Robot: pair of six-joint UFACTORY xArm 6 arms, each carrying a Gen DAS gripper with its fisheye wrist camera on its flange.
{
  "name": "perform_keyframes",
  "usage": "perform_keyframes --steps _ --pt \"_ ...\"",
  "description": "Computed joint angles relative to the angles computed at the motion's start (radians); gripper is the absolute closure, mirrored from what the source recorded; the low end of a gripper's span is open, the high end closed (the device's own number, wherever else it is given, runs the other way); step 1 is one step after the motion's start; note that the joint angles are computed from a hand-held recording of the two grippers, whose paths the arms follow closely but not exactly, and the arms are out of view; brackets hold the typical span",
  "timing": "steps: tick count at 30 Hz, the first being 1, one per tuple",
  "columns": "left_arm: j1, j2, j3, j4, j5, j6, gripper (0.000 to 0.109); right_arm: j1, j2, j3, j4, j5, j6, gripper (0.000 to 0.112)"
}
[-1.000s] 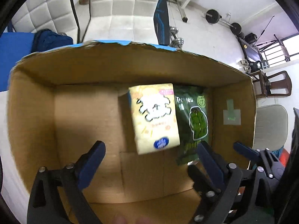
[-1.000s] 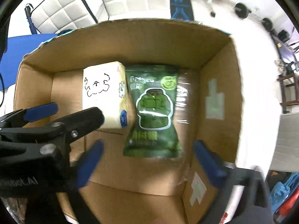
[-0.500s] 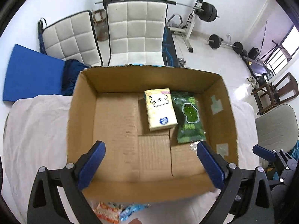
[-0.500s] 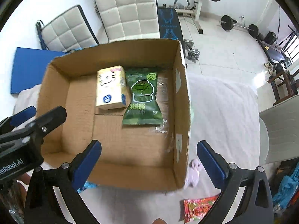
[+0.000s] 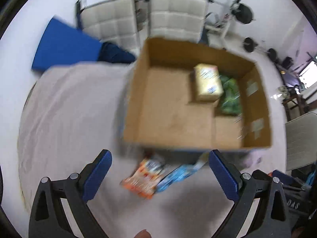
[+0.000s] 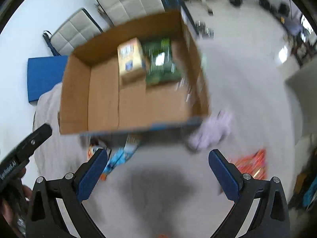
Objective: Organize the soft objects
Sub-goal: 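Grasp the blue ice-pop wrapper with the right tool while the left grasps the panda bag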
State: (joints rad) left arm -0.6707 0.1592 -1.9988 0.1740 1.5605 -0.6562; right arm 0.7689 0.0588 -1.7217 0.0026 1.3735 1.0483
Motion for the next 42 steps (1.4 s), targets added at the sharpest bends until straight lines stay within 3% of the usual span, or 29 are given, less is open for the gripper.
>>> perform_keyframes --steps 4,8,11,15,16,18,22,26,28,32,37,42 --pt "0.048 -0.152 0.277 -0.038 -0.035 -0.034 0.008 0.021 -0.012 0.197 0.172 -0.214 0.094 0.009" --pt "0.073 -0.224 0.421 -0.022 -0.037 -0.02 0.008 0.053 0.068 0.261 0.288 -0.378 0.145 0.022" --pt "0.101 -0.27 0.517 -0.037 -0.051 -0.002 0.008 0.072 0.161 0.222 0.331 -0.424 0.159 0.036" --pt "0.122 -0.302 0.586 -0.073 -0.063 0.014 0.008 0.102 0.26 0.15 0.32 -0.449 0.2 0.041" --pt "0.124 -0.302 0.592 -0.079 -0.062 0.02 0.008 0.109 0.279 0.119 0.283 -0.429 0.23 0.043" --pt "0.119 -0.305 0.609 -0.087 -0.069 0.025 0.008 0.119 0.333 0.032 0.255 -0.362 0.219 0.076" --pt "0.105 -0.291 0.614 -0.1 -0.079 0.051 0.008 0.139 0.432 -0.157 0.217 -0.155 0.152 0.087" --pt "0.084 -0.251 0.592 -0.14 -0.088 0.101 0.008 0.173 0.426 -0.186 0.18 -0.034 0.088 0.099" --pt "0.069 -0.212 0.564 -0.153 -0.09 0.13 0.008 0.193 0.391 -0.153 0.157 0.028 0.052 0.099" --pt "0.044 -0.12 0.491 -0.171 -0.1 0.193 0.008 0.215 0.264 0.025 0.154 0.031 0.034 0.099" --pt "0.034 0.015 0.378 -0.232 -0.07 0.27 0.009 0.214 0.129 0.213 0.164 -0.088 0.068 0.073" --pt "0.031 0.065 0.336 -0.268 -0.076 0.31 0.033 0.21 0.099 0.245 0.145 -0.128 0.115 0.068"
